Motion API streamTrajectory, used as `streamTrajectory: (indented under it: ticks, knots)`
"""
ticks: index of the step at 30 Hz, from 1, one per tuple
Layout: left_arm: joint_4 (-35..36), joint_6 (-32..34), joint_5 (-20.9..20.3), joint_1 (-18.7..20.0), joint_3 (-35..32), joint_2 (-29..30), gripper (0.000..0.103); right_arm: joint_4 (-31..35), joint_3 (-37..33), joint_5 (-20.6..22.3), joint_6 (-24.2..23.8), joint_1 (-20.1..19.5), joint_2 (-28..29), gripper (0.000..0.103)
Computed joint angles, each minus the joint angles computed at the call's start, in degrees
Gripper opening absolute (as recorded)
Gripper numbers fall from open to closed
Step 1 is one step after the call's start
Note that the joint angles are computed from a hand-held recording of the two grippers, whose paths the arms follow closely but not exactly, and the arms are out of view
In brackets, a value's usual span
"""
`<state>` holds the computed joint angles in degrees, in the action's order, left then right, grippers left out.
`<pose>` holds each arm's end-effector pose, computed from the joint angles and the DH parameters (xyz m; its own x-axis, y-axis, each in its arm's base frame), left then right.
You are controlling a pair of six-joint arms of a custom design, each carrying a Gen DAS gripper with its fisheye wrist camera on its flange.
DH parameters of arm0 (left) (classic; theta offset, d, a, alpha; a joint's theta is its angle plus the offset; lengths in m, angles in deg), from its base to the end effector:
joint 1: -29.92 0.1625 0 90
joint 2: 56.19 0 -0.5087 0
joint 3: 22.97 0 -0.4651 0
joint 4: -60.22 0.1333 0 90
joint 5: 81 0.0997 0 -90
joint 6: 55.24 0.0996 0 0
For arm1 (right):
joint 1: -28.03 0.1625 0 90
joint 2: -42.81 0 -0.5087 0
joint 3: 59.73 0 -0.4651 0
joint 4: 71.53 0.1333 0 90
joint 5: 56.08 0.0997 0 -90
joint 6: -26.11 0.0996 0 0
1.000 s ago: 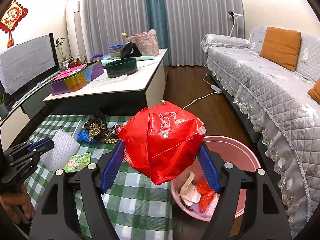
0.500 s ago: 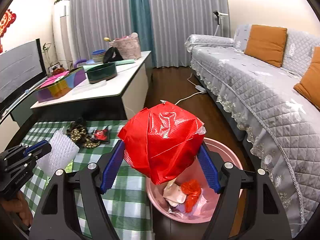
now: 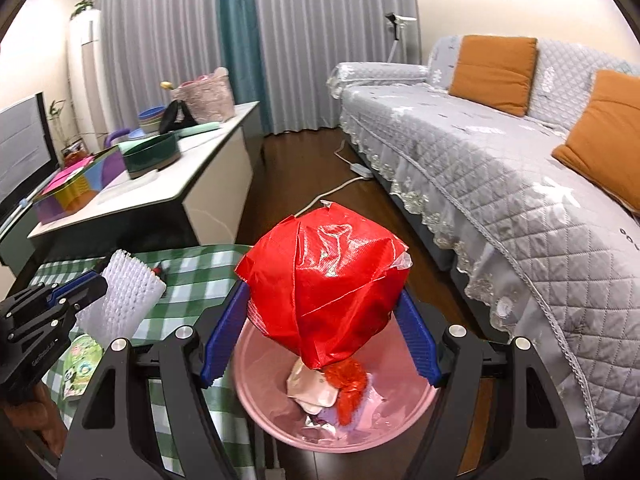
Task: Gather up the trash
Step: 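Carry the foam mesh and red bag over the pink bucket with both grippers, then open both grippers to drop the foam mesh and red bag into the bucket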
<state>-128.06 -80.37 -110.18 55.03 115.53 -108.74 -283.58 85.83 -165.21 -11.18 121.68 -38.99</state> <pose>-0.3140 -0.3904 0.0763 -0.7158 0.1520 -0.6815 0.6413 0.5292 -0.5556 0.1266 -0.4034 0.2842 -0.7440 -0.1443 0.6524 -0.6086 0.5494 -0.5725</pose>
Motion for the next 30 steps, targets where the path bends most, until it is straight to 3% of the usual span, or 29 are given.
streamTrajectory:
  ticks: [9, 24, 28, 30]
  knots:
    - [-5.1, 8.8, -3.5, 2.8, -6.4, 5.7, 0.011, 0.0, -1.1, -0.8, -0.4, -3.0, 0.3, 0.072]
    - [-6.9, 13.1, -8.9, 5.5, -11.6, 10.1, 0.011, 0.8, -2.4, -2.0, -0.5, -5.0, 1.8, 0.073]
    - [-7.7, 13.3, -10.5, 5.7, -11.7, 10.2, 0.039, 1.1, -3.1, -4.9, 0.2, -4.8, 2.8, 0.083]
    - [-7.7, 12.3, -10.2, 5.6, -11.3, 10.1, 0.039, 2.0, -3.1, -4.8, 1.2, -5.0, 2.5, 0.083]
